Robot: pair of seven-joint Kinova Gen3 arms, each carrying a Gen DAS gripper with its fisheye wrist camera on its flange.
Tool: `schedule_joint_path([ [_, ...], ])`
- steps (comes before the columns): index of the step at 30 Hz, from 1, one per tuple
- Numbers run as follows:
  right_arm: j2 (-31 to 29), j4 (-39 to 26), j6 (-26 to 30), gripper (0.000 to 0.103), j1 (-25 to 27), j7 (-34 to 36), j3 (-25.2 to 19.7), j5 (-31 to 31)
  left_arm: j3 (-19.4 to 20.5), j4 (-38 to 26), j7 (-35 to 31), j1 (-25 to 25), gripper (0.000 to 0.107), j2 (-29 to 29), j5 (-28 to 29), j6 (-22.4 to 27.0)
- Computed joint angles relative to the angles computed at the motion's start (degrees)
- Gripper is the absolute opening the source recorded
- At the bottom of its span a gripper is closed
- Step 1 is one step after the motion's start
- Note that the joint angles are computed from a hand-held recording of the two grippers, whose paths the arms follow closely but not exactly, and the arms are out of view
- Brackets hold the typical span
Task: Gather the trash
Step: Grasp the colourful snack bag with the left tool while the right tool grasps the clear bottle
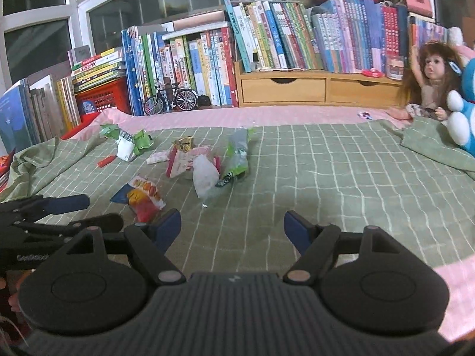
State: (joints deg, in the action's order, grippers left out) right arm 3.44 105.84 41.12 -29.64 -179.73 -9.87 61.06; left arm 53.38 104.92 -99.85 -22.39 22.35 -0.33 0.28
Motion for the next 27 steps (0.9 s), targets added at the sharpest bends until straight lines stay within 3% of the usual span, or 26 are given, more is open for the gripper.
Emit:
schedule_joint_path([
  [5,3.3,-0.1,-5.2,0.081,0.9,-3.4,2.1,2.2,-9.8,-6.0,0.9,9.6,0.082,2.8,2.3,2.7],
  [9,5.0,-0.3,-8.5,0.077,1.0,-6.9,4.1,2.8,-12.5,-8.8,-0.8,12.3,0.082,4.6,4.4,4.4],
  [12,5.7,-0.7,-10.7,0.074,1.4,-7.4,5.3,2.0,-12.9,-10.3,-2.7,12.8,0.071,5.8,6.1,5.7],
  [13,6.0,-0.8,-11.3,0.073,1.4,-7.4,5.7,1.9,-12.8,-10.7,-3.4,12.7,0.058,6.2,6.8,6.3],
  [15,6.6,-1.4,-12.1,0.071,1.4,-6.8,6.3,1.2,-13.8,-11.5,-4.4,13.5,0.044,6.5,8.2,7.6],
  [19,8.4,-3.2,-13.8,0.065,1.5,-4.3,7.6,-1.2,-14.5,-10.4,-6.6,13.9,0.042,6.0,10.5,5.8],
  [22,9.8,-4.7,-14.6,0.056,1.2,-1.2,8.7,-4.0,-14.2,-9.1,-7.3,13.7,0.042,5.2,10.4,3.7],
  [25,10.9,-6.0,-14.3,0.030,0.4,2.6,9.7,-7.0,-12.3,-8.2,-7.2,11.9,0.042,4.9,9.6,2.5],
  [27,10.5,-5.7,-13.4,0.024,-1.1,2.6,10.7,-6.9,-11.2,-7.5,-6.8,10.8,0.042,4.6,8.8,1.7],
])
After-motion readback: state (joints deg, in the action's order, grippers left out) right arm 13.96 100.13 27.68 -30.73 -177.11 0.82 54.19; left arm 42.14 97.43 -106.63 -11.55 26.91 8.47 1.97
